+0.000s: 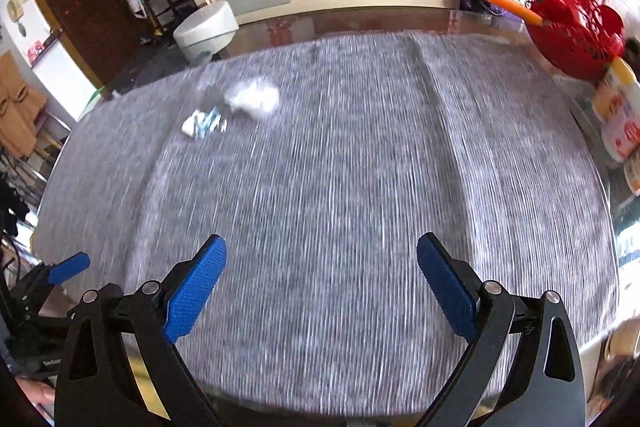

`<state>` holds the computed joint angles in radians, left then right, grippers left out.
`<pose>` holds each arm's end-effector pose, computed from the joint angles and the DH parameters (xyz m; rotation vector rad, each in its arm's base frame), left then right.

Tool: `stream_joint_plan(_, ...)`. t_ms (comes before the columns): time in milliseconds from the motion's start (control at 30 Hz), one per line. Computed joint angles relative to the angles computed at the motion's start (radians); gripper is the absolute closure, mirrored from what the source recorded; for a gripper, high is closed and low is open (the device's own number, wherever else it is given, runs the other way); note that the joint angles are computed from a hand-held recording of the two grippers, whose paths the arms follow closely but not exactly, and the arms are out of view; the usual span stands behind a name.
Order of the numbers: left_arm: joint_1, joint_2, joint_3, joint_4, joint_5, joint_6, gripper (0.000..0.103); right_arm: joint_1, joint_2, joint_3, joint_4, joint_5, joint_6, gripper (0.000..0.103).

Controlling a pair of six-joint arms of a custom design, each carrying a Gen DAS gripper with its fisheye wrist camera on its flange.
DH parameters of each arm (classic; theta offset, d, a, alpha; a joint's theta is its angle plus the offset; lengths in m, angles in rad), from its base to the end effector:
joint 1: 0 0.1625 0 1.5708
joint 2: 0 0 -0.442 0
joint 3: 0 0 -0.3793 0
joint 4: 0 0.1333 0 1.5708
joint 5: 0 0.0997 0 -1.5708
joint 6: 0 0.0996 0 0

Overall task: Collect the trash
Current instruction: 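Raise both open tools back over the table toward the last items, then grasp the blue-white wrapper with the left tool while the right tool grasps the clear bag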

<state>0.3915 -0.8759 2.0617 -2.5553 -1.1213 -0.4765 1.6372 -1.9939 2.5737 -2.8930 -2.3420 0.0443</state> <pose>-0.3996 -0.3560 0.0426 0.9804 2.4945 -0.2681 0.0808 -0.2528 0.3725 -0.3316 -2.2607 0.9278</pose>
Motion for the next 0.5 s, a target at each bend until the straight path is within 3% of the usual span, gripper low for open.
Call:
stream_joint_plan(300, 0.071, 0.118, -0.138, -0.015, 0.008, 0.086, 0.013, -0.087, 0.148, -0.085, -0.132, 0.119, -0.125, 0.008)
stream_joint_plan(500, 0.100, 0.192, -0.223, -0.005, 0.005, 0.132, 0.014, -0.145, 0.237, -0.155, -0.163, 0.211, -0.155, 0.019)
